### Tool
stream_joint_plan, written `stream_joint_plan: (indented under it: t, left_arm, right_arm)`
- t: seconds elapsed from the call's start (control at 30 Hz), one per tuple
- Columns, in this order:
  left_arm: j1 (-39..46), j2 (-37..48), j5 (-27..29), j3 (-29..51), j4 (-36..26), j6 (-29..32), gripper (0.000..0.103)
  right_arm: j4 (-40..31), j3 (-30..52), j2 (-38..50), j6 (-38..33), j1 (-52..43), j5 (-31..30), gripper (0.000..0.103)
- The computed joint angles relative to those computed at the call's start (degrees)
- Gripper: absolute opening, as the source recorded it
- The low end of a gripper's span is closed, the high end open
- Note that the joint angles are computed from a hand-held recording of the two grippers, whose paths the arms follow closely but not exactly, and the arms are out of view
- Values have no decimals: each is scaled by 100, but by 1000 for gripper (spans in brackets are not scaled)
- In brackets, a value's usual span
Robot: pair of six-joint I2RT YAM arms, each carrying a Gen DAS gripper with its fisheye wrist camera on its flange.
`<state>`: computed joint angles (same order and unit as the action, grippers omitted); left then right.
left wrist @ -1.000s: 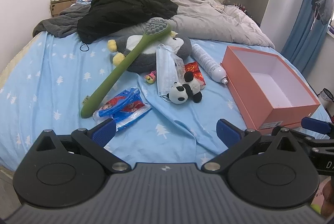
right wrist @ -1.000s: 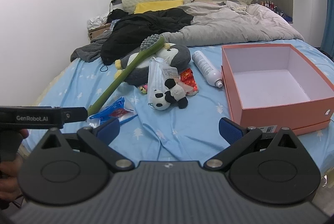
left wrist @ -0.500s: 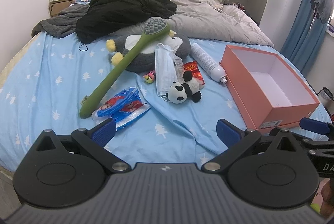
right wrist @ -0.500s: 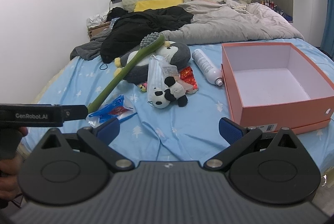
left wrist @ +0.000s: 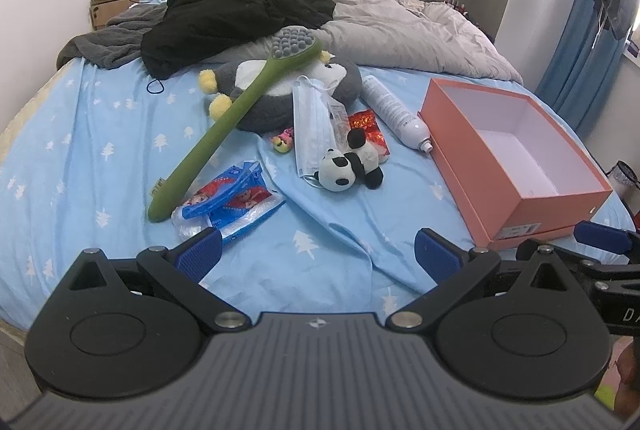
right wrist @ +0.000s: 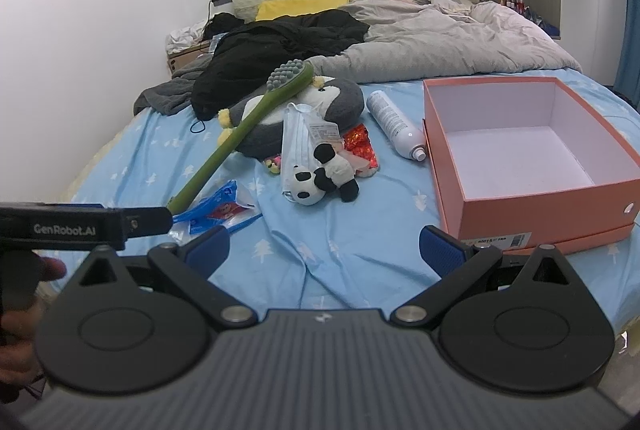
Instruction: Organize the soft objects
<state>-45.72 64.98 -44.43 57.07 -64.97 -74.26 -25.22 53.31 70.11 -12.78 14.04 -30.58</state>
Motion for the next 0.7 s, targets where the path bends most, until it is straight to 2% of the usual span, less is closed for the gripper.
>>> stream_joint_plan:
  t: [0.7]
  left_arm:
    - [122,-46,39,-179,329,350,103]
  right_arm:
    - [122,-2,258,65,24,76,103]
